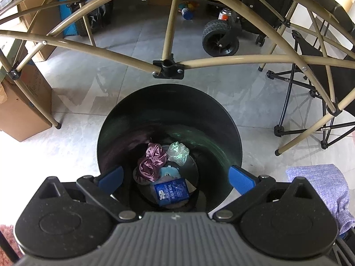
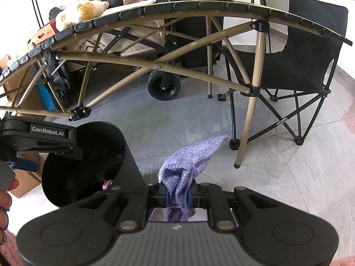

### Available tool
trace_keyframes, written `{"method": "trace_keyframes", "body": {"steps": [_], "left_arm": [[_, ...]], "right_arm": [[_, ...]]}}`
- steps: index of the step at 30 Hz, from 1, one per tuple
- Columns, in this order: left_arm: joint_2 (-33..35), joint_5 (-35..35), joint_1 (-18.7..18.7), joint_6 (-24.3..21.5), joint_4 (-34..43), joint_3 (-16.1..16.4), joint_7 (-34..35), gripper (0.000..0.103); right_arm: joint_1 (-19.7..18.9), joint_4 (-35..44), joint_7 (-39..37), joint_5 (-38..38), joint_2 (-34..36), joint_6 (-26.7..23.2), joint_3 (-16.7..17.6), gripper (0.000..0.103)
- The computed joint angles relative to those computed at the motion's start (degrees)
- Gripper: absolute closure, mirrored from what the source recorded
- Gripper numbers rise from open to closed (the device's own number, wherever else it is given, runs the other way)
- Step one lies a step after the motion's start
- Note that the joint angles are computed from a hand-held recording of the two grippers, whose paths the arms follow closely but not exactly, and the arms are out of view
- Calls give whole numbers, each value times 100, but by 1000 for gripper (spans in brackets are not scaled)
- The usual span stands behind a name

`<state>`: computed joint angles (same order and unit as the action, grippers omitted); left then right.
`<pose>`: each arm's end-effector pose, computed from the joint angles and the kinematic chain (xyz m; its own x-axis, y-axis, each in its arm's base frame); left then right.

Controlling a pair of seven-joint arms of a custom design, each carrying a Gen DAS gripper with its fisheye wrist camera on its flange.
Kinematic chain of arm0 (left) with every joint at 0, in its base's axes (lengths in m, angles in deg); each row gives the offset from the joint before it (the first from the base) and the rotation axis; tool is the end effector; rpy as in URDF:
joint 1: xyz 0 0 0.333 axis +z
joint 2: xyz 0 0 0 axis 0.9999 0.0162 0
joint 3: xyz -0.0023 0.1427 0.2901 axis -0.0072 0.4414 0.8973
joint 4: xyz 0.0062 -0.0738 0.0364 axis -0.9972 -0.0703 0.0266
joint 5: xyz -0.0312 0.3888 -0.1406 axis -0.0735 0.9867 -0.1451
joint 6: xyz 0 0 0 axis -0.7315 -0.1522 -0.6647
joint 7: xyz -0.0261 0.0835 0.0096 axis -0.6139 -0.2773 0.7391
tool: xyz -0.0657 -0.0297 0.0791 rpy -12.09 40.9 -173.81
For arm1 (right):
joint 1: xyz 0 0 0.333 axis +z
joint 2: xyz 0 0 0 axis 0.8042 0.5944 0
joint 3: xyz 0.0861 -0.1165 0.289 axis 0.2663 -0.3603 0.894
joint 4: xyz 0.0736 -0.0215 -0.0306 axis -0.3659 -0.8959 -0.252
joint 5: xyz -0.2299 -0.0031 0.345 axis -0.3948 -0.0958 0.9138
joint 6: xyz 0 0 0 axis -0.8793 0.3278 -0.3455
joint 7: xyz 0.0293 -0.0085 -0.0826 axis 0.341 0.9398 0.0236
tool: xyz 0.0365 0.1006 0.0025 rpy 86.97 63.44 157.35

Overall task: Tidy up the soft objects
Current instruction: 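Move the right tool over the bin and open it to drop the pouch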

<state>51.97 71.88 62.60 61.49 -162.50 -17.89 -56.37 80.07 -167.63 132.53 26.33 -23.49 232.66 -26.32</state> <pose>0.5751 -0.4501 0.4145 0.0964 -0.9939 0.0531 -0.9071 -0.1097 -0.4064 0.4658 0.3525 0.3892 -0.0947 -0.9898 -0.1063 -0.7471 0.1413 -0.6495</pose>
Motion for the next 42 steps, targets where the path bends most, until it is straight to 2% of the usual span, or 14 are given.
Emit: {"method": "trace_keyframes", "body": {"steps": [19,30,42], "left_arm": [[-797,139,267,226,-963,-2,-102,0],[-1512,186,536,643,-1871,-33,-86,0],[-2112,249,790,991,-2599,-6,-213,0]], "right_arm": [[233,541,-176,-195,314,-35,28,89],[502,1041,-415,-231,641,13,7,89],[824,1852,-1078,262,1270,-46,-57,89]]}}
